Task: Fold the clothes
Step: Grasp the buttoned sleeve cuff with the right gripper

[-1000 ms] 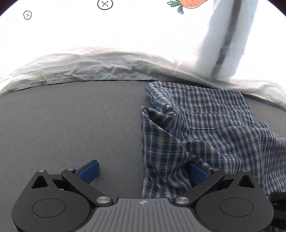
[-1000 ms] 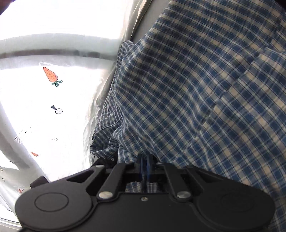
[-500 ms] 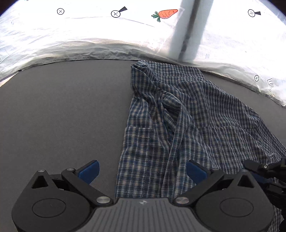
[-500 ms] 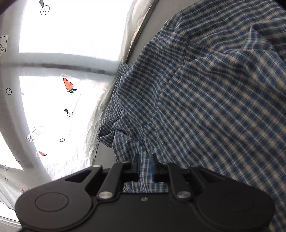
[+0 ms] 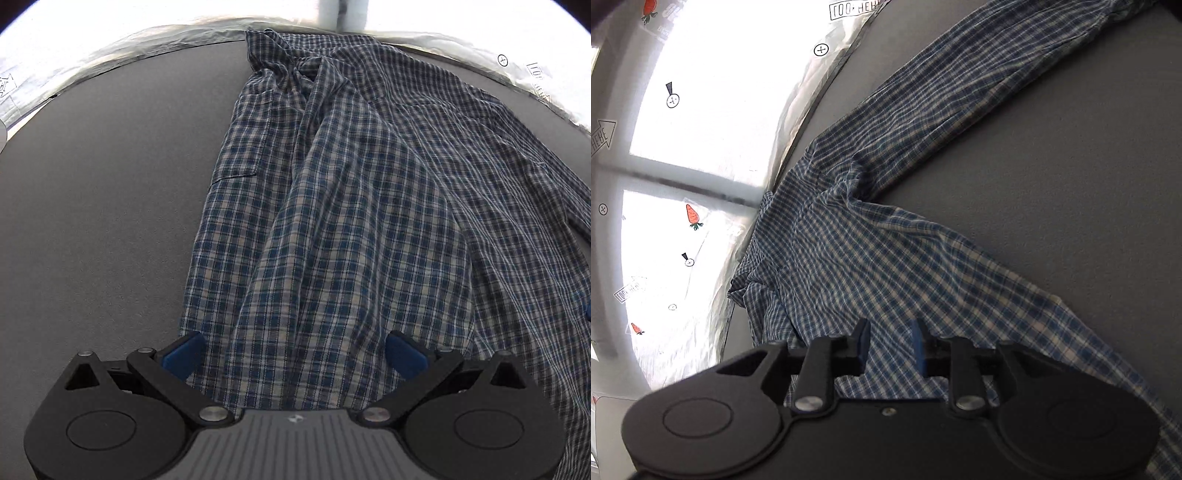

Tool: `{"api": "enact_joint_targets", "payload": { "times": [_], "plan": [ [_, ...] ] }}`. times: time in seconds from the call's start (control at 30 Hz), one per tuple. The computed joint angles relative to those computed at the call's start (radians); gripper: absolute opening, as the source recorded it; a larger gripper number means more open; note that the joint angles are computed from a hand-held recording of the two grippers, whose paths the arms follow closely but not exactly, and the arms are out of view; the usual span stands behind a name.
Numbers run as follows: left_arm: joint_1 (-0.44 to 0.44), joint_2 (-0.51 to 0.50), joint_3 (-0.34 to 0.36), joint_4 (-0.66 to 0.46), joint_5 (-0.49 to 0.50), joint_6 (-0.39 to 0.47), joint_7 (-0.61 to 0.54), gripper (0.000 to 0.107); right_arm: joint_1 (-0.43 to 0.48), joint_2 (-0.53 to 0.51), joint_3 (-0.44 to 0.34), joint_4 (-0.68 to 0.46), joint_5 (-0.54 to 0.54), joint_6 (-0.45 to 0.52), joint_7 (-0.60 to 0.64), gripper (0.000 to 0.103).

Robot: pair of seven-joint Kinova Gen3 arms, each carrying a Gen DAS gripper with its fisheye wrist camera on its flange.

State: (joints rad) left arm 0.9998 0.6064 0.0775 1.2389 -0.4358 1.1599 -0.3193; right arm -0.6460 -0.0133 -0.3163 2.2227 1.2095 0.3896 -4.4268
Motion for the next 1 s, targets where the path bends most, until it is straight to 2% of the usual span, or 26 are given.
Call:
{"api": "enact_joint_targets", "payload": {
  "times": [0.07,0.13,0.2,0.3,0.43,0.5,0.57,0.6,0.7,0.73,0.8,0.87,0.93,1.0],
  "plan": [
    [-0.003,0.02,0.0,-0.02,0.02,0.023,0.02,0.102,0.023,-0.044,-0.023,0.032,-0.058,0.029,0.049,0.033],
    [0.006,0.037,-0.008,-0.039,0.022,0.041,0.041,0.103,0.095,-0.083,-0.086,0.056,-0.13,0.051,0.115,0.034],
    [0.018,0.046,-0.018,-0.051,0.014,0.049,0.066,0.103,0.111,-0.118,-0.091,0.074,-0.199,0.092,0.177,0.038],
    [0.014,0.048,-0.017,-0.053,0.019,0.048,0.079,0.103,0.043,-0.159,-0.022,0.097,-0.252,0.2,0.208,0.044],
    [-0.013,0.052,-0.003,-0.073,0.045,0.062,0.048,0.103,-0.087,-0.182,0.155,0.12,-0.26,0.334,0.198,0.047],
    [-0.031,0.063,0.004,-0.106,0.068,0.086,0.02,0.103,-0.081,-0.164,0.182,0.107,-0.263,0.41,0.209,0.05],
    [-0.051,0.073,0.011,-0.134,0.095,0.107,-0.013,0.103,-0.003,-0.122,0.136,0.079,-0.264,0.491,0.231,0.053],
    [-0.06,0.077,0.013,-0.148,0.108,0.117,-0.03,0.103,0.043,-0.1,0.1,0.062,-0.265,0.532,0.256,0.057],
    [-0.085,0.094,0.016,-0.191,0.145,0.15,-0.076,0.103,0.177,-0.01,0.013,0.0,-0.255,0.646,0.375,0.07],
    [-0.092,0.099,0.017,-0.204,0.156,0.16,-0.09,0.103,0.205,0.015,0.003,-0.014,-0.248,0.663,0.416,0.071],
    [-0.104,0.106,0.017,-0.222,0.177,0.175,-0.118,0.103,0.25,0.052,-0.002,-0.035,-0.251,0.671,0.497,0.073],
    [-0.11,0.107,0.015,-0.228,0.189,0.179,-0.14,0.103,0.339,0.071,-0.065,-0.043,-0.263,0.666,0.54,0.075],
    [-0.109,0.106,0.011,-0.229,0.195,0.18,-0.149,0.103,0.42,0.065,-0.154,-0.02,-0.245,0.652,0.523,0.081],
    [-0.104,0.102,0.005,-0.226,0.196,0.179,-0.148,0.103,0.448,0.059,-0.19,-0.006,-0.231,0.64,0.538,0.082]
  ]
}}
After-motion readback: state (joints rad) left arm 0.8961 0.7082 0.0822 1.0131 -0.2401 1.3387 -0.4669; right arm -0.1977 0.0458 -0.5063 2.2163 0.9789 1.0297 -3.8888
